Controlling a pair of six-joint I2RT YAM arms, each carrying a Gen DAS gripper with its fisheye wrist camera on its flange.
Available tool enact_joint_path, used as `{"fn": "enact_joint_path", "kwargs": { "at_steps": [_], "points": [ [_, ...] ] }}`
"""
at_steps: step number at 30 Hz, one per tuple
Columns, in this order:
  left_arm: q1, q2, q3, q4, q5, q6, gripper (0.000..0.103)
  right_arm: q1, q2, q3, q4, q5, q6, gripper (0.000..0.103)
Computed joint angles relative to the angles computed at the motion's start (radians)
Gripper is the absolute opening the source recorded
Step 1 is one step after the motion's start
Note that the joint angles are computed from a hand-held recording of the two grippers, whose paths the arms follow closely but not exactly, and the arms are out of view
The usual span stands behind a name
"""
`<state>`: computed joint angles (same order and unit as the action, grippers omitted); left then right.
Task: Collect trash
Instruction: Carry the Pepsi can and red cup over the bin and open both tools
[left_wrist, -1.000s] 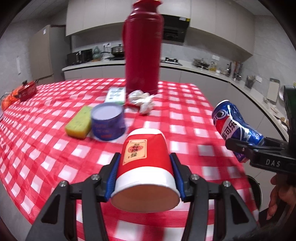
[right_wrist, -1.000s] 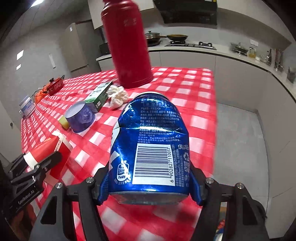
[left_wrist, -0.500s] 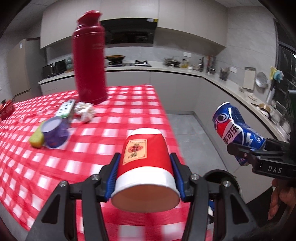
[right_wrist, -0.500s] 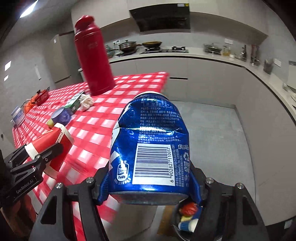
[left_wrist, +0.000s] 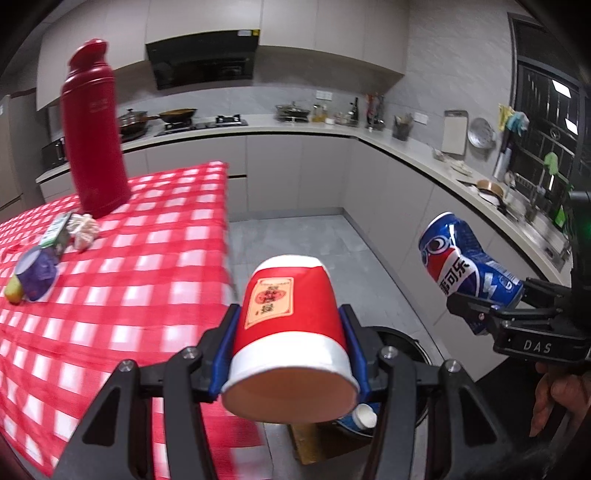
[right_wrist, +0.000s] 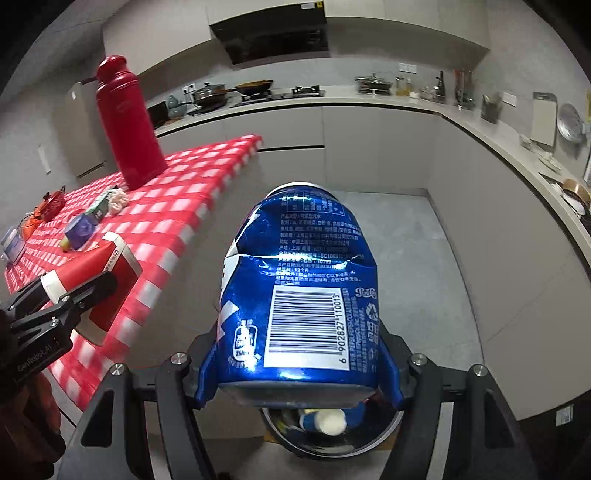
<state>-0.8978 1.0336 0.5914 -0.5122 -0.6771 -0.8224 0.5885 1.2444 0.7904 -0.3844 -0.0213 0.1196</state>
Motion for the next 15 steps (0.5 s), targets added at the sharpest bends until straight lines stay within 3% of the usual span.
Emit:
{"fn": "enact_joint_path", "kwargs": {
  "at_steps": [8, 15],
  "points": [
    [-0.051, 0.227, 0.065, 0.116, 0.031, -0.046, 0.053, -0.180, -0.044, -0.080, -0.003, -0.105, -0.147, 0.070],
    [-0.070, 0.395, 0.099, 0.211, 0.071, -0.086, 0.053, -0.297, 0.018, -0.128, 0.040, -0.178, -0.255, 0.070]
  ]
}}
